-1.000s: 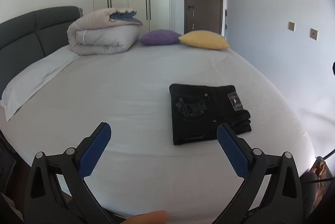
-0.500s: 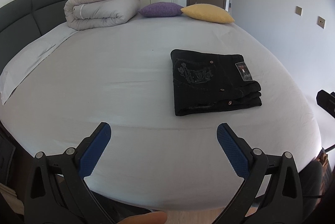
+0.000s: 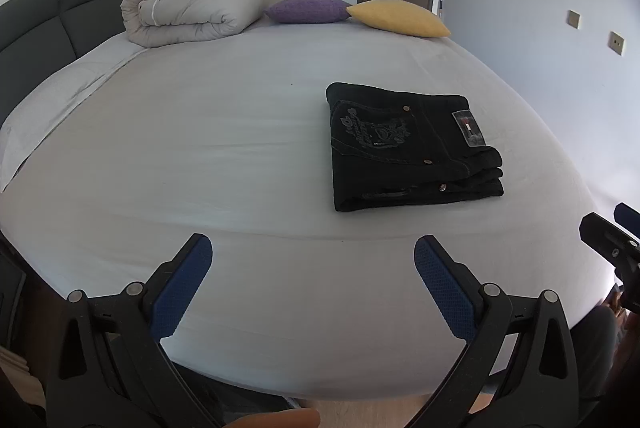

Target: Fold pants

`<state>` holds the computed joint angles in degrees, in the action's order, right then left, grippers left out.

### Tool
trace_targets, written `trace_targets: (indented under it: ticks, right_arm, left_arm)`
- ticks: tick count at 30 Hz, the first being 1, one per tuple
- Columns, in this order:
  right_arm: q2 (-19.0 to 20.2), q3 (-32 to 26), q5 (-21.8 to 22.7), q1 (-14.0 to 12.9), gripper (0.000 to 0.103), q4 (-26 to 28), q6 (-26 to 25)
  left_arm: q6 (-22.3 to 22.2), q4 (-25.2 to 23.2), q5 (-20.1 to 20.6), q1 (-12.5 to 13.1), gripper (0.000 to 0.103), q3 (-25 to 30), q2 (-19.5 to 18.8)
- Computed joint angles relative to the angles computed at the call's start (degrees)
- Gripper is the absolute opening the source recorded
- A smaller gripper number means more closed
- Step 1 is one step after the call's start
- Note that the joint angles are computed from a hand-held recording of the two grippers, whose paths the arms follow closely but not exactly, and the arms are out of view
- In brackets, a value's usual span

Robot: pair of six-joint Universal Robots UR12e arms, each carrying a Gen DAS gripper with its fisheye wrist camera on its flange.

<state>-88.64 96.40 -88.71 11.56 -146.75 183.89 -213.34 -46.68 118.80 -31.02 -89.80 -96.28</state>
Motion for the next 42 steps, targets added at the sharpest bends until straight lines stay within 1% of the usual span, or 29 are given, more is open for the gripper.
trace_targets:
  ticks: [42]
  right_arm:
    - [-0.1,0.3,0.2,0.0,0.103,0.3,-0.3]
  left_arm:
    - [-1.0,0.0,-1.0,0.2,0.103,-0.3,-0.2]
